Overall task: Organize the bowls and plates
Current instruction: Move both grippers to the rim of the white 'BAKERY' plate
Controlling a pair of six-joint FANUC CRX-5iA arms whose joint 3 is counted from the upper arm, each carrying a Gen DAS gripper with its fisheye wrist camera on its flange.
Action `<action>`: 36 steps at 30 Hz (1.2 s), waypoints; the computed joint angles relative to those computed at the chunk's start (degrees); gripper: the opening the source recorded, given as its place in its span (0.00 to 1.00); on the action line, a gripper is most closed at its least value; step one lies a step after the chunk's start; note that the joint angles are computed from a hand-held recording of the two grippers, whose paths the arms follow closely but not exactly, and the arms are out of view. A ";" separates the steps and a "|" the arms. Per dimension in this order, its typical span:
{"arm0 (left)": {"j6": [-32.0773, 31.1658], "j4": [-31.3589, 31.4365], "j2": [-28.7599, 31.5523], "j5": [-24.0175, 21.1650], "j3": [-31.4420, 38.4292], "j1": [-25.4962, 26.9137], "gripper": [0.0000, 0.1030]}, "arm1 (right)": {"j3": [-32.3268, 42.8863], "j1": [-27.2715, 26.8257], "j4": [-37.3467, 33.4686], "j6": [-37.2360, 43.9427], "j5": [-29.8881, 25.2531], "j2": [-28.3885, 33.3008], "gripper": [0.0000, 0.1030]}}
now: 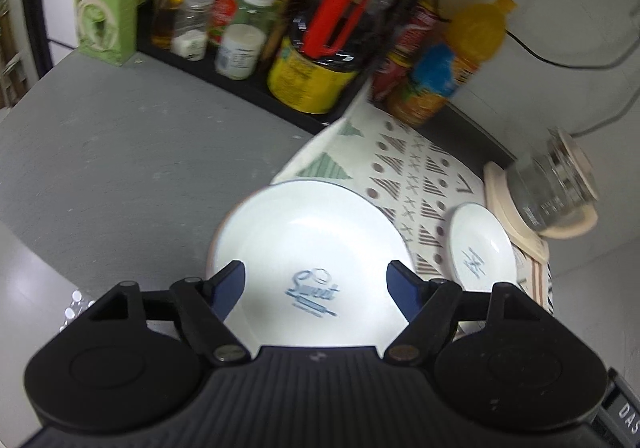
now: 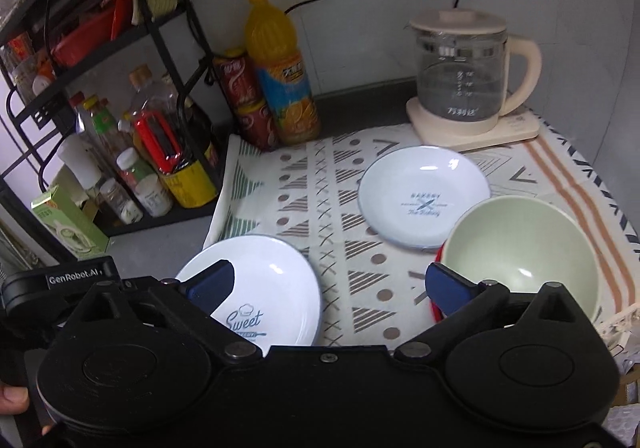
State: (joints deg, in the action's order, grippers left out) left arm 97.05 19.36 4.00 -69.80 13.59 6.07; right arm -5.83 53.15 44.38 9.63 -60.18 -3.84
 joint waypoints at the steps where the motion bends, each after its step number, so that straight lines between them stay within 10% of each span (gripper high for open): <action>1: -0.43 0.23 0.14 0.03 0.19 -0.35 0.74 | -0.12 -0.04 0.15 -0.36 -0.24 -0.17 1.00; 21: -2.05 4.28 7.52 1.02 7.09 -6.96 0.75 | -3.00 -3.76 2.46 -4.75 -3.42 -3.41 1.00; 36: 3.35 -0.46 21.25 -5.14 25.90 -12.75 0.75 | 3.92 -16.83 -7.30 5.24 3.85 1.54 1.00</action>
State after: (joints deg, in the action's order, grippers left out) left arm 100.40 18.90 25.25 -74.94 39.49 -6.68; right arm -1.91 36.32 37.08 14.86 -56.34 -2.31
